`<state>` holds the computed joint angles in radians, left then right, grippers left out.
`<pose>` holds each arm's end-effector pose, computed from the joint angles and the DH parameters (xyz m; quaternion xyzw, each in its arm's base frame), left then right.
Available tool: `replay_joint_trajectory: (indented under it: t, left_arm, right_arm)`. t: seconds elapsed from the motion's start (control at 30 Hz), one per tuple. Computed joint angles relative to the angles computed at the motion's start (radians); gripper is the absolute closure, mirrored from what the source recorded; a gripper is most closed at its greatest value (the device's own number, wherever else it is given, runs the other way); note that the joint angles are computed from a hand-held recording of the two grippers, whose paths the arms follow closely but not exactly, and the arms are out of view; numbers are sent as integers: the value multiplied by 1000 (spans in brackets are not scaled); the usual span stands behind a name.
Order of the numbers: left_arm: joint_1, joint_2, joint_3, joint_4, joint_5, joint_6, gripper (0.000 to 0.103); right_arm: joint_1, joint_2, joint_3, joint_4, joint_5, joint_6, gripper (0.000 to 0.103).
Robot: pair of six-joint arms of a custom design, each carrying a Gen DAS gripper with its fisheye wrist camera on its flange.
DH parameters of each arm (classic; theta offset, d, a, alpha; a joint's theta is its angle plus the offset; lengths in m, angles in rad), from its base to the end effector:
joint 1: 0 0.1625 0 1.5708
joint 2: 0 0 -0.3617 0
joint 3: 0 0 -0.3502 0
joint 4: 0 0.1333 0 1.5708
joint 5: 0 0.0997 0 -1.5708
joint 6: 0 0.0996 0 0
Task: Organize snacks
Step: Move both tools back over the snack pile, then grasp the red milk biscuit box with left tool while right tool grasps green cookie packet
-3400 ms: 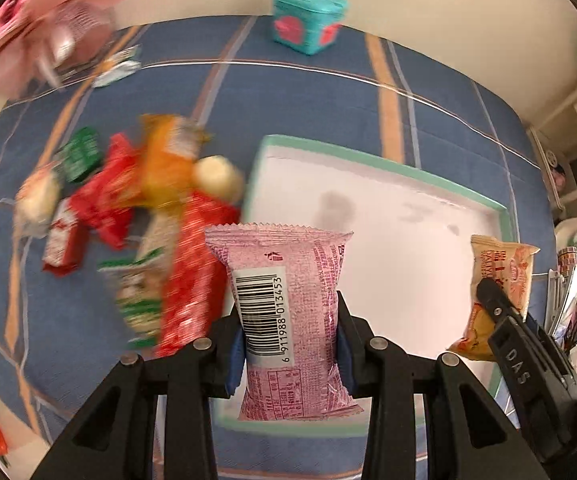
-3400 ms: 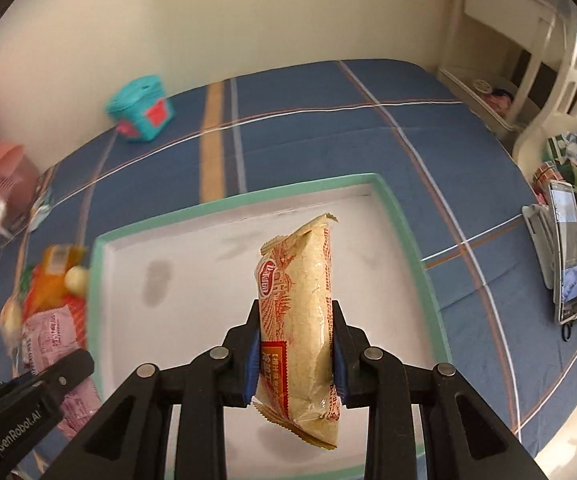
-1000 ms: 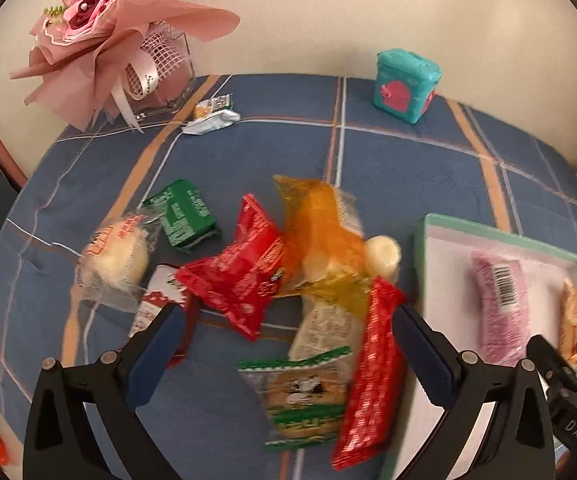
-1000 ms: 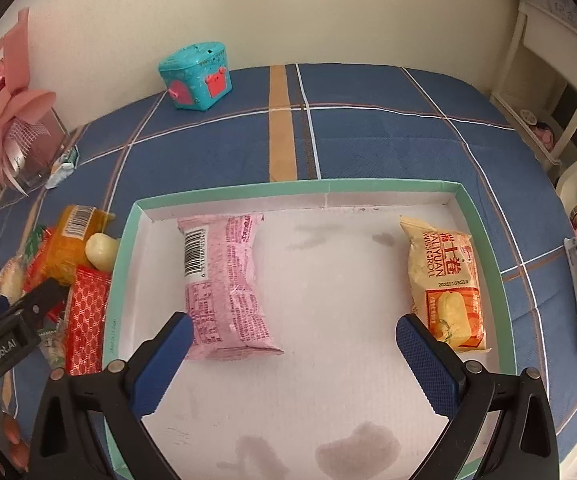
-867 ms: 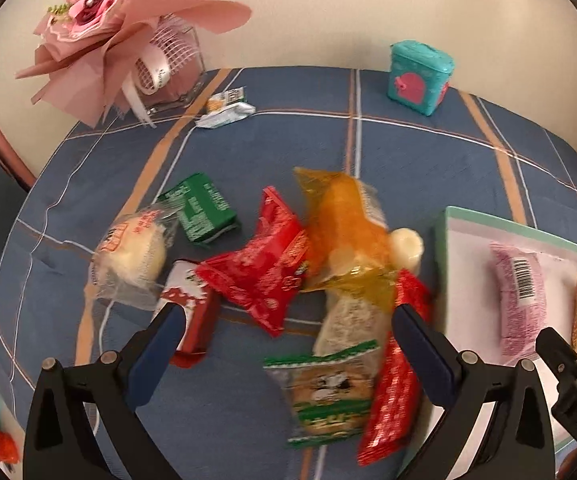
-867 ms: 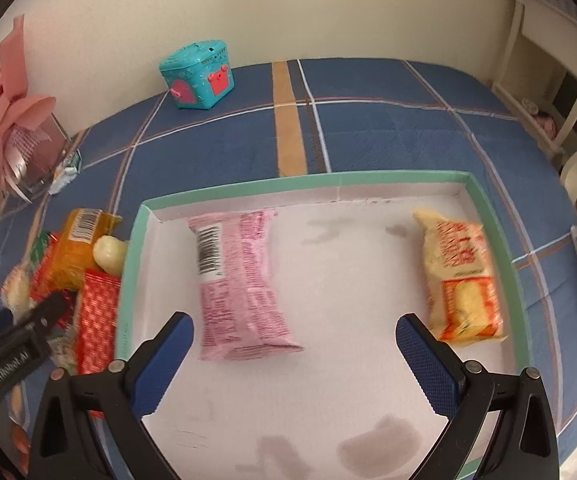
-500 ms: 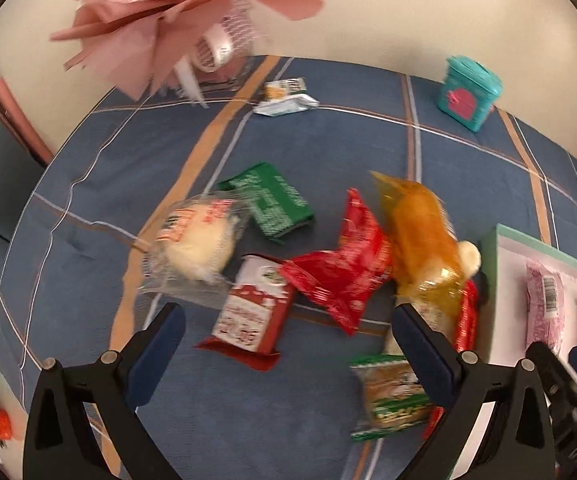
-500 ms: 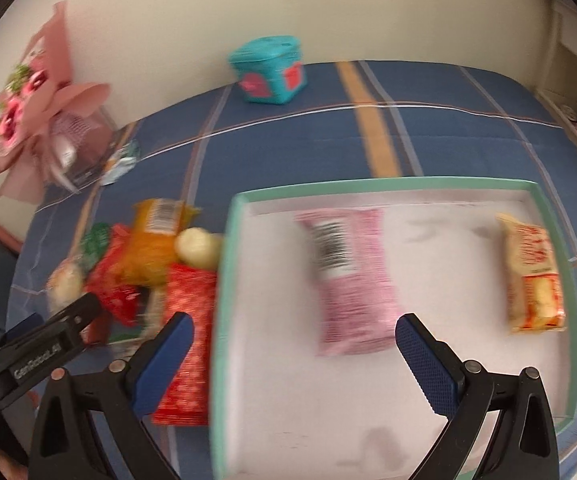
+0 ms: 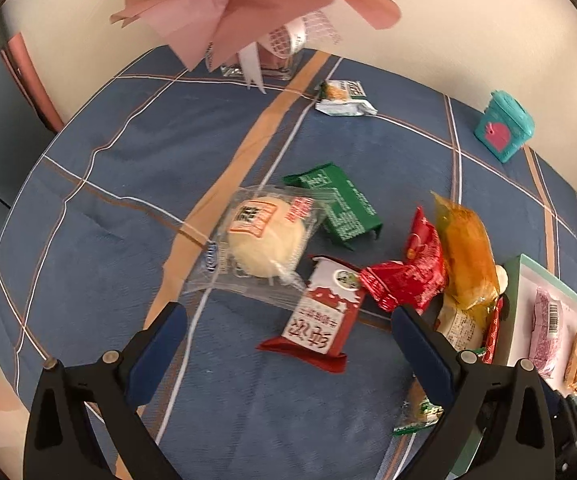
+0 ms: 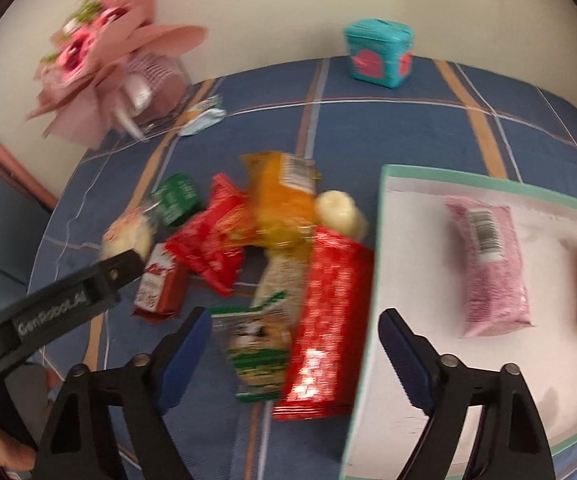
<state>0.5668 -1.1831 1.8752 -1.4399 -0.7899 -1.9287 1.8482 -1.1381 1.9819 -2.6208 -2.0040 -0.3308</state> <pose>-0.2470 -0.3983 0.1527 -0.2418 0.8265 -0.3084 0.4042 0.2251 -0.4563 0.1611 0.2698 -0.9335 0.0948 0.2164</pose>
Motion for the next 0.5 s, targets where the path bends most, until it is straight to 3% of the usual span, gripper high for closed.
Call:
replay_joint_trajectory:
  t: [0.23, 0.5]
  left_arm:
    - [9, -58, 60, -54, -10, 14, 1]
    - [52, -49, 89, -184, -26, 126, 8]
  right_arm:
    - [14, 31, -4, 32, 4, -12, 31]
    - [24, 41, -9, 61, -12, -48, 44]
